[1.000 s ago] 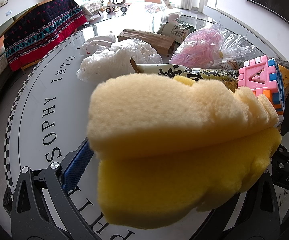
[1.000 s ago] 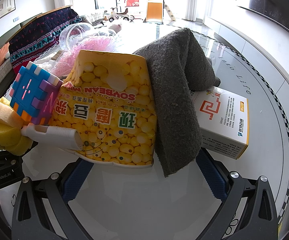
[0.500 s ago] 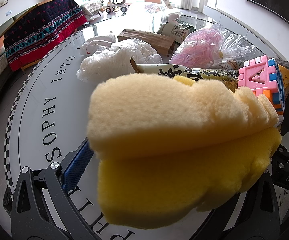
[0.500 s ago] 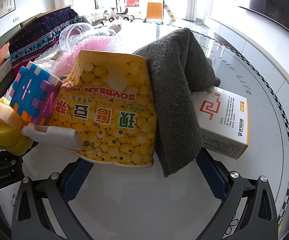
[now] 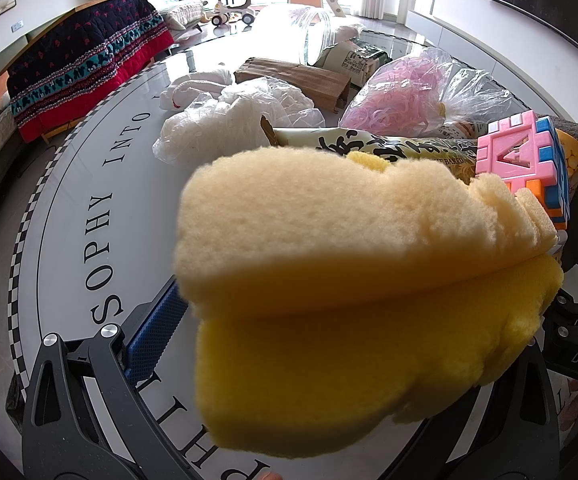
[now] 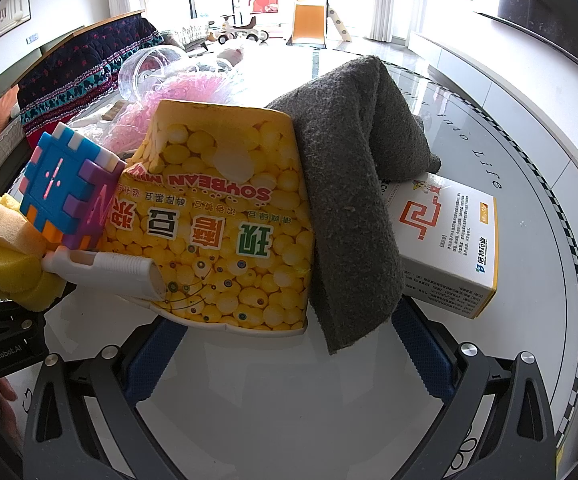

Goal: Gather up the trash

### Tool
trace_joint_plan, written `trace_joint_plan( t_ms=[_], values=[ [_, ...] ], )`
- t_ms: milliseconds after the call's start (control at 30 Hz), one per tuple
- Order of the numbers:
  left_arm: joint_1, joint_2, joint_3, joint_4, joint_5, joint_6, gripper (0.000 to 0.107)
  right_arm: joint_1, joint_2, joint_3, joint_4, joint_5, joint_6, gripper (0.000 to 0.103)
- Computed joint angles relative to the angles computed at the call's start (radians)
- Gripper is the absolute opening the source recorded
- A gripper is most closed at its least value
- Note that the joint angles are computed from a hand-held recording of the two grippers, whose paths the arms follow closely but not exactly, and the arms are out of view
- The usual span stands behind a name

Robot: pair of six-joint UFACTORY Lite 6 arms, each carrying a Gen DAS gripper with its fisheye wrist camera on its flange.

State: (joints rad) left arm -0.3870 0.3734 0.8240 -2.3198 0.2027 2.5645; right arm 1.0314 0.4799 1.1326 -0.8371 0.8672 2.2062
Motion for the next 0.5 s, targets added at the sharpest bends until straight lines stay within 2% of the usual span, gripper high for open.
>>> trace_joint_plan(
  t_ms=[500],
  values=[
    [0.0,0.0,-0.001,0.005,0.001,-0.005,0.097,0.0,0.0,0.001,0.001,0.001,-0.001,0.101]
  ],
)
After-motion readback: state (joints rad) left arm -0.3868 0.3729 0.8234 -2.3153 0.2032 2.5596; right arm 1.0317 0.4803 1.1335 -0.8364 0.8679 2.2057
